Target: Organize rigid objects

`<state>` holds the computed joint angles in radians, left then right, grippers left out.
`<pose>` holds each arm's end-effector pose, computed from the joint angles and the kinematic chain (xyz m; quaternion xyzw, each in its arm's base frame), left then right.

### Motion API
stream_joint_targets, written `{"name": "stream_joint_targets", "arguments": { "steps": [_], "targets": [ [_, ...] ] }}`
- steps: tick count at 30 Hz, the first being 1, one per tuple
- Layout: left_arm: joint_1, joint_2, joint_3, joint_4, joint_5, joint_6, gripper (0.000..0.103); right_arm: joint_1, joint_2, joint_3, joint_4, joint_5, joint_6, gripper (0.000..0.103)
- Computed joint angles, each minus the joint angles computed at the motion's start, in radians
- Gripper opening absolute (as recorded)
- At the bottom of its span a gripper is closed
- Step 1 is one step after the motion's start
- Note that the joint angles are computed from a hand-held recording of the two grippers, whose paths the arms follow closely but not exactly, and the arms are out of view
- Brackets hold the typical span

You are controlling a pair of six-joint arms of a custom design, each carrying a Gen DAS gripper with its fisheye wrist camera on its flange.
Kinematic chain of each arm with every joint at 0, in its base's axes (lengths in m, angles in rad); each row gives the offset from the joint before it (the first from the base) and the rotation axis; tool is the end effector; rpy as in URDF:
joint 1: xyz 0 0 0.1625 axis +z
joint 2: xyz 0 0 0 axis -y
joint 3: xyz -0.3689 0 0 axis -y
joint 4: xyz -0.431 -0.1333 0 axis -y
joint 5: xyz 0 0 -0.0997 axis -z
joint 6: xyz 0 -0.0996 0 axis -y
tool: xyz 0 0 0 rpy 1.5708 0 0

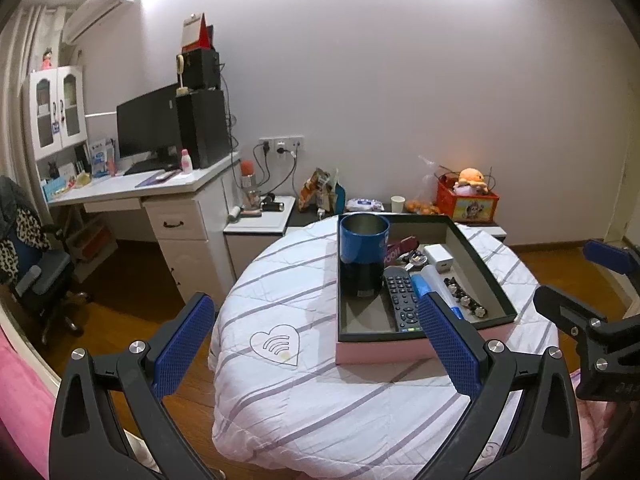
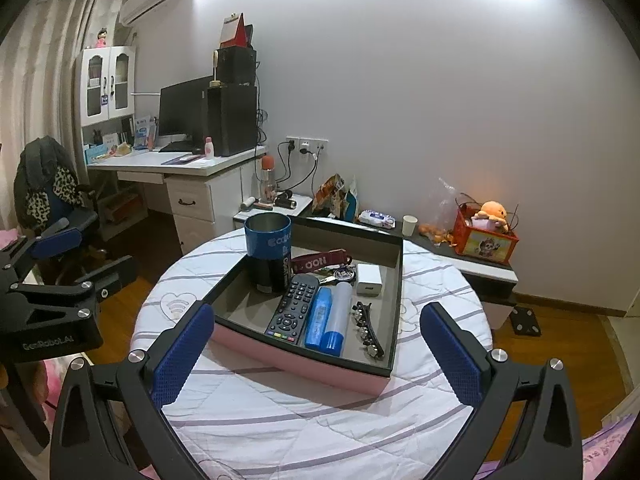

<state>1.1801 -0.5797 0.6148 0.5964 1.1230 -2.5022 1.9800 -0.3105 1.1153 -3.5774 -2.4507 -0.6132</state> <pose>-0.1236 -0.7634 0.2160 0.3408 0.8062 -0.4133 0.2512 0.3484 -0.6612 0.0347 0.1551 -0.7687 0.4731 0.4016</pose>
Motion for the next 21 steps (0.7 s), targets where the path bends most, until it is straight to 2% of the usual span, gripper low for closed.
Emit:
{"name": "stream_joint_targets", "arguments": {
  "steps": [7,21],
  "targets": [
    [-0.013,-0.088,0.113,-0.051,0.03,0.018,0.103,0.026,-0.004,0.01,-0.057,-0.015,-0.035,0.103],
    [-0.039,-0.321,0.41,-0.261,0.069,0.065,0.103,0.089,0.01,0.0,-0.188,-0.007,-0.128,0.103]
  ]
}}
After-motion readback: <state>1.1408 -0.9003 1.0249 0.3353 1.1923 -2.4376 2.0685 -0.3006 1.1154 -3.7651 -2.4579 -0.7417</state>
